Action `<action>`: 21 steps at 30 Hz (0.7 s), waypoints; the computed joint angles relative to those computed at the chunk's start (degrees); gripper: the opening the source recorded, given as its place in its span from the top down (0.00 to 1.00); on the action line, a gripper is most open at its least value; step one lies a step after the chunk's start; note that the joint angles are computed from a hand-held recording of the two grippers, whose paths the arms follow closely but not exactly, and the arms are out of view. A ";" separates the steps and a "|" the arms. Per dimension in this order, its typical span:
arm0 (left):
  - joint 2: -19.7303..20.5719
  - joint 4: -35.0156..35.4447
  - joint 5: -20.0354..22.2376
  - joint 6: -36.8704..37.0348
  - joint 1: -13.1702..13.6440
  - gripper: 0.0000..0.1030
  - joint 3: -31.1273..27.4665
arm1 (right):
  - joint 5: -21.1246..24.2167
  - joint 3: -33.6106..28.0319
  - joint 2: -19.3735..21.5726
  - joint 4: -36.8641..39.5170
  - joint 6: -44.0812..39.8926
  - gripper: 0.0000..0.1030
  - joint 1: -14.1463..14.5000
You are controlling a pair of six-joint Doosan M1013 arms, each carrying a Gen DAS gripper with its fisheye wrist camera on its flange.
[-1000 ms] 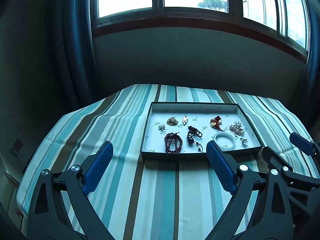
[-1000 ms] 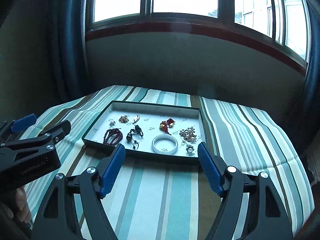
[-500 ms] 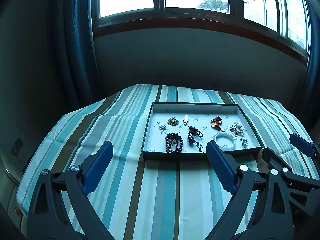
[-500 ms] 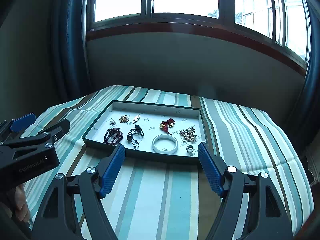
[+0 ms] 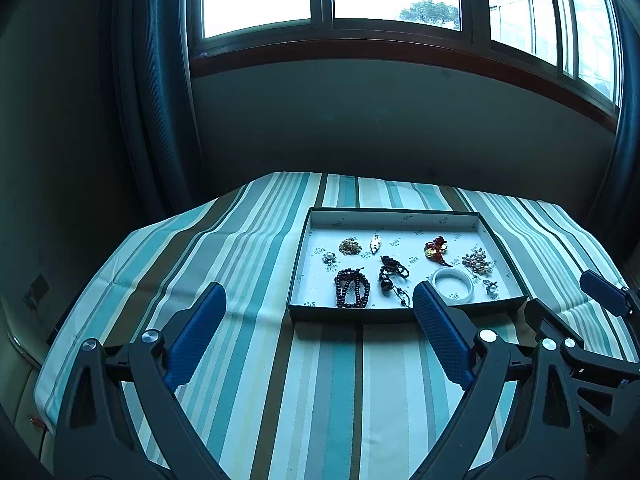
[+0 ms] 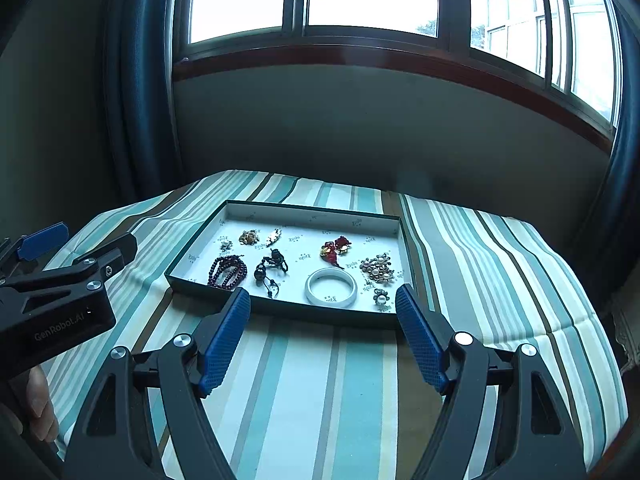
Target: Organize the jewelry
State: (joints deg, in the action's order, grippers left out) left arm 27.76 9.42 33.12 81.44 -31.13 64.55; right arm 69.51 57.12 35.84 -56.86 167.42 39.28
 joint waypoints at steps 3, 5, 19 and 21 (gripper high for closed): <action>0.01 -0.37 -0.07 0.34 0.07 0.07 0.02 | 0.04 0.01 0.03 0.10 -0.01 0.28 0.02; 0.07 -0.24 -0.12 0.48 0.06 0.04 0.01 | 0.11 -0.01 0.06 0.20 -0.08 0.28 0.03; -0.58 3.17 -3.22 -0.14 -0.34 0.02 1.86 | 0.02 0.42 -0.12 0.74 -0.24 0.28 -0.05; -0.54 1.44 -3.47 1.80 -0.20 0.02 1.87 | -0.14 0.43 -0.12 0.84 -0.43 0.28 -0.11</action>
State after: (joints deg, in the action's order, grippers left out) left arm 27.22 10.86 29.66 83.24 -31.33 66.42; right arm 69.38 57.54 35.71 -56.02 166.99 39.17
